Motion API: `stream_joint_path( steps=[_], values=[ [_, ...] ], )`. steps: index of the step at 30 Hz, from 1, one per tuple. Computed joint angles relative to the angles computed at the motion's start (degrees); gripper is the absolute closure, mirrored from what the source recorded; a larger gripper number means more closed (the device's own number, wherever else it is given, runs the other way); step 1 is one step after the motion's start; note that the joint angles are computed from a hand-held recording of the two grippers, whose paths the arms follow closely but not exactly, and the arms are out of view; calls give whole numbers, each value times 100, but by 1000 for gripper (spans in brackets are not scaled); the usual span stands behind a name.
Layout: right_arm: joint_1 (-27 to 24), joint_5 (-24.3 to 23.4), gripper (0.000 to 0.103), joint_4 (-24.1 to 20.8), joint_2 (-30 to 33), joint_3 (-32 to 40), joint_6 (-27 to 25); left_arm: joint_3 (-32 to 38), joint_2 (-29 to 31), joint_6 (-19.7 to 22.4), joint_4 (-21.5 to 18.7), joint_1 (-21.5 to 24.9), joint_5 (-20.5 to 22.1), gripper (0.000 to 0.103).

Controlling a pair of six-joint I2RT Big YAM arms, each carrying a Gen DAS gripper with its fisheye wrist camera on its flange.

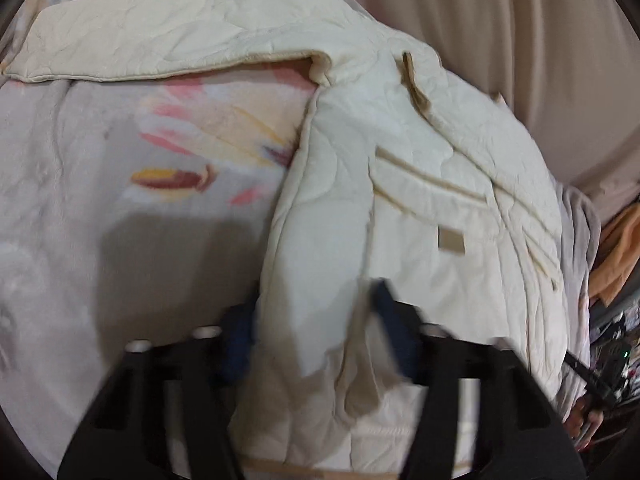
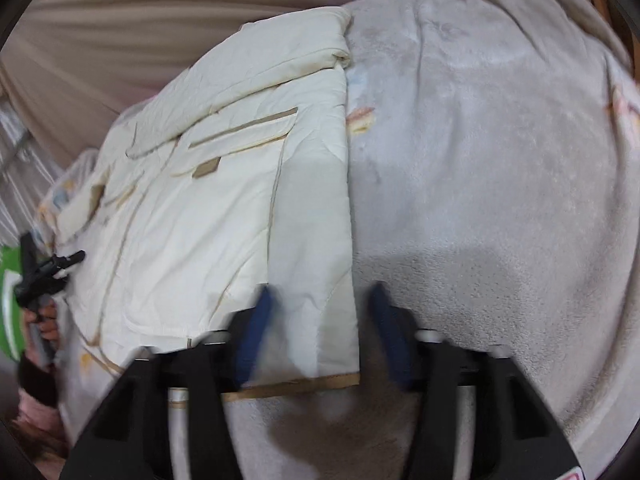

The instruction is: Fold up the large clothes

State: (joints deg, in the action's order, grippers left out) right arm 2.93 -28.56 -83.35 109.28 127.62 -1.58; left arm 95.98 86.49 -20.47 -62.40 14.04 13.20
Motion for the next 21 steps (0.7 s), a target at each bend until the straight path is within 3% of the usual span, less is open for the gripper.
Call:
stream_joint_path(
  steps=[1,2,4,8,12,15,16,18,19,21],
  values=[
    [9,-65,91,-13,-31,16,-32,-23,-51,-19,13,1,46,84],
    [40,11,93,90,-151,-33,1,-16,-90,15,-36,-13,54,92],
    [6,-13,95,237,-453,-238,-83,-45,-295,172,-156,-39,-54,94],
    [-206,-75,95,13,-1133,-771,-492,-371,-913,583,-648,-10,121,94],
    [-315,485,93,-722,-1722,-1615,-1265,-1055,-1587,840,-1346,-85,203,92],
    [-334,845,85,-863,-1927,-1922,-1590,-1153,-1844,591,-1427,-96,-34,87],
    [-361,874,79,-806,-1928,-1817,-1573,-1094,-1943,477,-1294,-61,-72,85],
    [-393,959,72,-572,-1840,-1454,-1415,-789,-2017,305,-857,-9,-129,69],
    [-416,884,62,-360,-1733,-1159,-1278,-603,-1997,308,-600,-26,-168,50],
    [-425,648,44,106,-1432,-587,-976,-205,-1764,390,-161,-139,-266,28]
  ],
)
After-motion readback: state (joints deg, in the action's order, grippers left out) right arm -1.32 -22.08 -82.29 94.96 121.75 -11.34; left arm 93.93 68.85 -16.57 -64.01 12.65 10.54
